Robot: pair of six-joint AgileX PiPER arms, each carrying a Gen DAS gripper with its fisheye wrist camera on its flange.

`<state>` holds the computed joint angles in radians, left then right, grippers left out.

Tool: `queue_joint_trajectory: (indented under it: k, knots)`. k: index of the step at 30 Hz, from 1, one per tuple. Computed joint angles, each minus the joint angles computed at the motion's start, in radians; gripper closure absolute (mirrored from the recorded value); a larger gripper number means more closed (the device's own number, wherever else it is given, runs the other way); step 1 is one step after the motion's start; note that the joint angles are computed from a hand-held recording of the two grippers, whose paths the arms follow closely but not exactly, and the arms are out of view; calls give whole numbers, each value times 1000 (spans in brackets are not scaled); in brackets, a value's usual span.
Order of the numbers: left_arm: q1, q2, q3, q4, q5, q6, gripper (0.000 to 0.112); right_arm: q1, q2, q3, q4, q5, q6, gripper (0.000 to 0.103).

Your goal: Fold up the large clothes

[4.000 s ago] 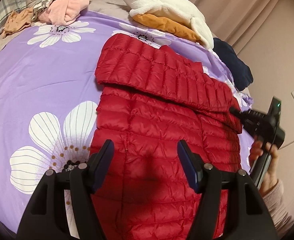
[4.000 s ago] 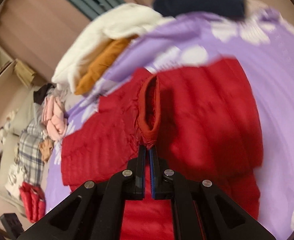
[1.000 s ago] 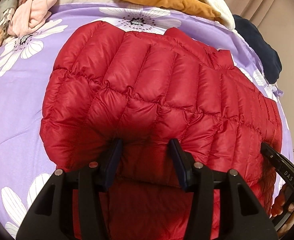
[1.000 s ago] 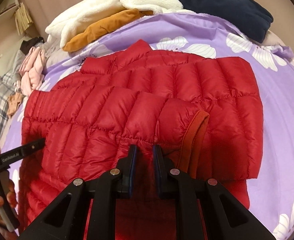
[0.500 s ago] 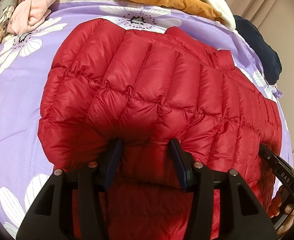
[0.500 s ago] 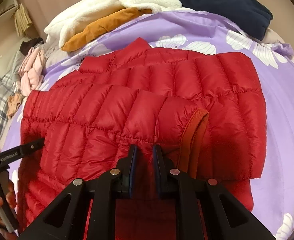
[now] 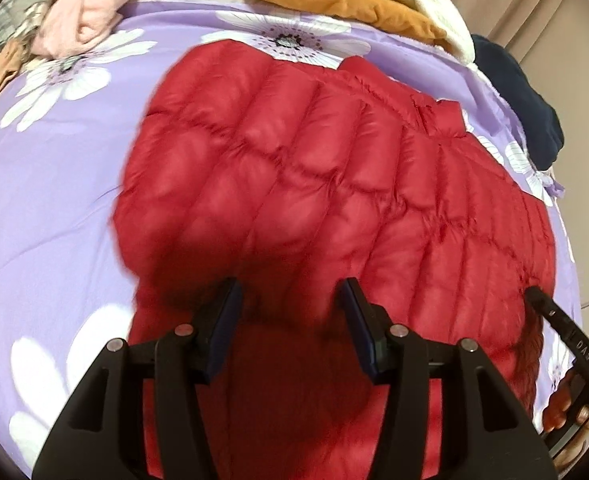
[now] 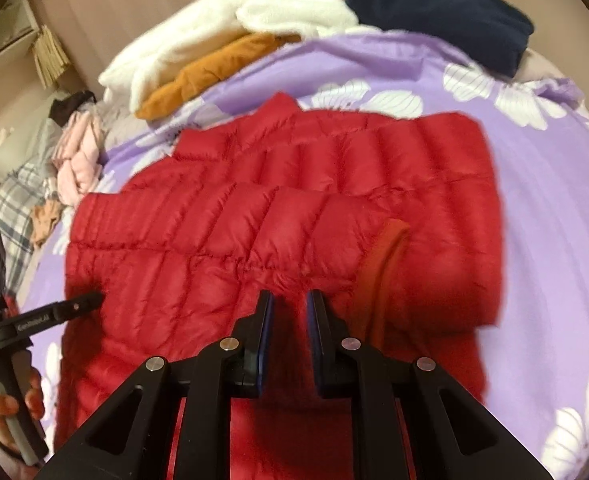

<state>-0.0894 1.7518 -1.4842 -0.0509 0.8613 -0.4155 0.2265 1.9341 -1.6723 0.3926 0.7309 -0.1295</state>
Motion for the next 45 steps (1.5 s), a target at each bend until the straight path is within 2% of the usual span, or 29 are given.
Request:
queue_joint_trajectory:
  k: [1, 3, 5, 9, 12, 15, 19, 23, 26, 30, 34, 38, 45]
  knots:
    - [1, -38, 43, 0, -11, -12, 54, -10, -40, 48, 14, -20, -25, 82]
    - [11, -129, 148, -13, -45, -30, 50, -29, -103, 124, 30, -49, -54, 61]
    - [32, -236, 268, -40, -75, -41, 47, -59, -163, 197, 71, -60, -97, 59]
    - [62, -405, 442, -57, -84, -82, 43, -128, -232, 286, 107, -24, -132, 58]
    - [122, -536, 572, -137, -81, -47, 42, -177, -276, 355, 134, -10, -154, 55]
    - [163, -608, 642, -221, -72, 2, 39, -236, -320, 431, 192, 7, -188, 54]
    - [202, -660, 717, -362, -69, 98, 39, -294, -366, 505, 232, 22, -208, 53]
    - [128, -669, 737, -344, -84, 68, 37, -330, -394, 547, 251, 30, -233, 52]
    - [88, -685, 757, -343, -100, 58, 31, -364, -388, 562, 287, 76, -265, 48]
    - [121, -712, 794, -438, -98, 149, 30, -399, -377, 605, 352, 145, -327, 47]
    - [210, -752, 848, -591, -57, 322, 30, -396, -371, 649, 406, 193, -410, 47]
    - [314, -796, 895, -708, 10, 450, 30, -403, -356, 658, 459, 246, -488, 37]
    - [343, -835, 919, -771, 76, 495, 30, -435, -286, 657, 572, 412, -604, 37]
